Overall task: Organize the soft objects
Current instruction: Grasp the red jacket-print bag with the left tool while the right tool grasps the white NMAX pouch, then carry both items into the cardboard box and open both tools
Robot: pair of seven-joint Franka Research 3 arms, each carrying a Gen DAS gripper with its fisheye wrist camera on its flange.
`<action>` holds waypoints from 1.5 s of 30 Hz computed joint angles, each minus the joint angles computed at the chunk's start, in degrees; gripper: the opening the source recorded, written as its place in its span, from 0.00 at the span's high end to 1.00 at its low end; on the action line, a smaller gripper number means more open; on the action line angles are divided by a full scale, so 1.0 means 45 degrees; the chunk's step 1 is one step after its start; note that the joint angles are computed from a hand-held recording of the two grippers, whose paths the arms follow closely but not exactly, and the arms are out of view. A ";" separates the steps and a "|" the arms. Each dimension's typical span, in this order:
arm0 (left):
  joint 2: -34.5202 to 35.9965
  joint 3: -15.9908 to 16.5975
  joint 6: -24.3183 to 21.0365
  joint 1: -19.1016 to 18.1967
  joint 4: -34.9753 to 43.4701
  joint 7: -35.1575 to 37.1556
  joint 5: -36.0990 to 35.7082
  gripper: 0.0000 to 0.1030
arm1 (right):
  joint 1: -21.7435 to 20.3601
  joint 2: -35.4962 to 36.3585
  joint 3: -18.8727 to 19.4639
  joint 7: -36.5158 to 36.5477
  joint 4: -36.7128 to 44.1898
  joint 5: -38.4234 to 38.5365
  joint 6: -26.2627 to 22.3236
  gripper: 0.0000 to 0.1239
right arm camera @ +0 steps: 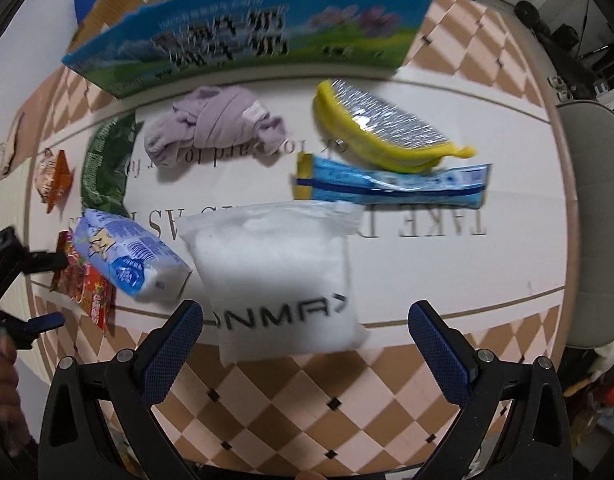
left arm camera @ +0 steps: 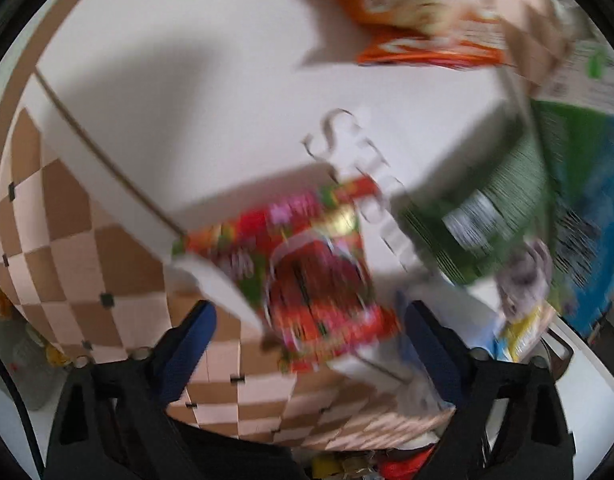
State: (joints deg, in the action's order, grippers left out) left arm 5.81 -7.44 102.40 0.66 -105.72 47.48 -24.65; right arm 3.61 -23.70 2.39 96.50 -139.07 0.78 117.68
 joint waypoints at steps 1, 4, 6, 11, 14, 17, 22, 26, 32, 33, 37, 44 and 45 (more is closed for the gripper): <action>0.0283 -0.0046 -0.0220 -0.0059 0.0241 0.0053 0.0250 0.25 | 0.0065 0.0297 0.0077 0.0071 0.0047 0.0046 0.0062 0.17; 0.0816 -0.0364 -0.0674 -0.0429 0.1006 0.0842 0.1534 0.35 | 0.0204 0.0969 0.0243 0.0403 0.0285 -0.0100 -0.0053 0.17; 0.1152 -0.0672 -0.1333 -0.0960 0.1778 0.1818 0.3334 0.40 | 0.0329 0.1405 0.0280 0.0637 0.0424 -0.0192 -0.0090 0.17; 0.0818 -0.1366 -0.2190 -0.2510 0.1334 0.4458 0.7076 0.44 | 0.0664 0.2019 0.0209 0.0697 0.0576 -0.0345 -0.0857 0.33; 0.0140 -0.1265 -0.1466 -0.2665 0.0028 0.4162 0.6567 0.40 | 0.0849 0.1512 0.0232 0.0432 -0.0011 -0.0495 -0.1042 0.35; -0.0632 -0.0926 0.0013 -0.2394 -0.1483 0.2639 0.5055 0.32 | 0.0897 0.1122 0.0220 0.0488 -0.0606 -0.0296 -0.0923 0.35; -0.2003 -0.0825 0.2349 -0.2314 -0.3851 0.1336 0.3563 0.42 | 0.0959 0.1412 0.0419 0.1309 -0.0780 -0.0209 -0.0531 0.32; -0.2758 -0.1097 0.2743 -0.2784 -0.4732 0.1116 0.4048 0.58 | 0.1078 0.1690 0.0395 0.1525 -0.0651 -0.0260 -0.0379 0.39; -0.4233 -0.1816 0.3320 -0.4133 -0.4843 0.0835 0.4982 0.59 | 0.1324 -0.0360 0.0204 0.1180 -0.1527 0.0751 -0.0872 0.45; -0.4325 -0.1905 0.3396 -0.4365 -0.4545 0.0879 0.5025 0.59 | 0.1310 -0.0830 0.0118 0.1001 -0.1566 0.0987 -0.1134 0.45; -0.3377 -0.2102 0.3151 -0.5056 -0.1970 0.1452 0.5107 0.59 | 0.1134 -0.2038 -0.0113 0.0570 -0.0913 0.1929 -0.1816 0.45; 0.2238 -0.1668 0.2380 -0.4489 0.5614 0.2831 0.4779 0.59 | 0.0238 0.1356 -0.0976 -0.1150 0.4867 0.2550 -0.1769 0.45; 0.3039 -0.1680 0.2113 -0.4291 0.6726 0.2881 0.4802 0.59 | 0.0147 0.2224 -0.0957 -0.1175 0.5822 0.2486 -0.1562 0.45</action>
